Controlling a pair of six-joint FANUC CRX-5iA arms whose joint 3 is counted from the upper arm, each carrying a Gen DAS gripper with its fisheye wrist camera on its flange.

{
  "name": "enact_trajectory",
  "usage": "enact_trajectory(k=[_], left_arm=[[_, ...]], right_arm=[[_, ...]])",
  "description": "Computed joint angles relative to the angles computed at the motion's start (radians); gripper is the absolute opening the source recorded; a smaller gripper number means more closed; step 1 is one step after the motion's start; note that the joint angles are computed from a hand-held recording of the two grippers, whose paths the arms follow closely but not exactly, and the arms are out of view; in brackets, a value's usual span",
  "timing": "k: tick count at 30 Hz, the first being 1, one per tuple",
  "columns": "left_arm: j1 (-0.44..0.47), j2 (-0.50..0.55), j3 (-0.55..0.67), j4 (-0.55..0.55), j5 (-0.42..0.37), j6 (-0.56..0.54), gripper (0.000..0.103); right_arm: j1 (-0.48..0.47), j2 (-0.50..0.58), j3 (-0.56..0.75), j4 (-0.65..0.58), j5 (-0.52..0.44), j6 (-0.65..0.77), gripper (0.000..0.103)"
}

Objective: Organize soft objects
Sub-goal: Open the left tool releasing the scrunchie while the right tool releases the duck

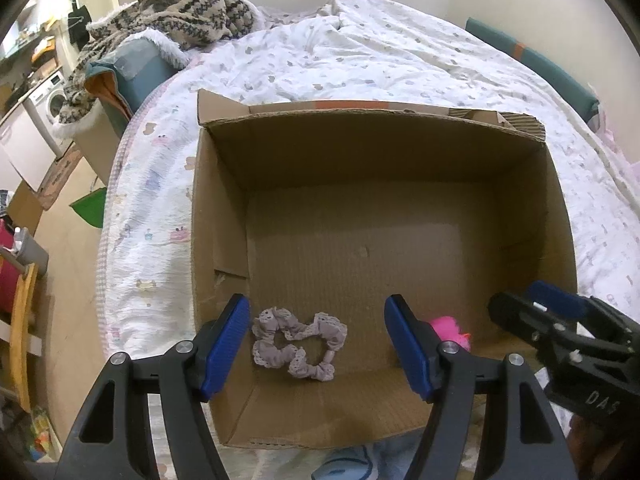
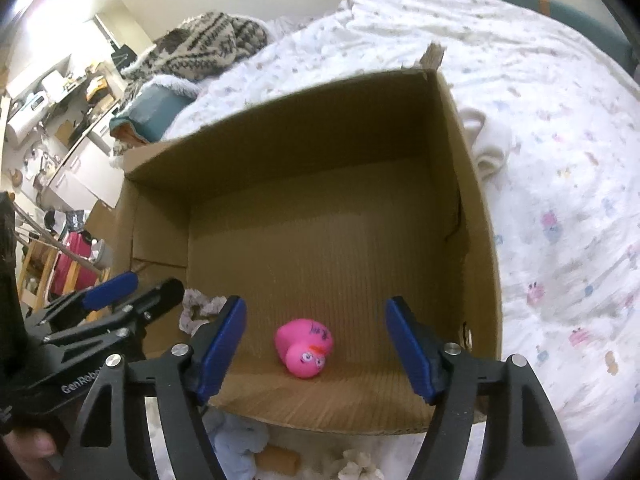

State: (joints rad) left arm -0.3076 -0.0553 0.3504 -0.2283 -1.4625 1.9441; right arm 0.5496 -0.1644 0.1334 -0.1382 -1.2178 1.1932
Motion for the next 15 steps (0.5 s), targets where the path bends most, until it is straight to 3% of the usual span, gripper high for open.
enact_trajectory(k=[15], left_arm=[[0.007,-0.043,-0.003,0.001,-0.028,0.018,0.067]], right_arm=[[-0.041,-0.017,0.006,-0.042,-0.017,-0.034,0.076]])
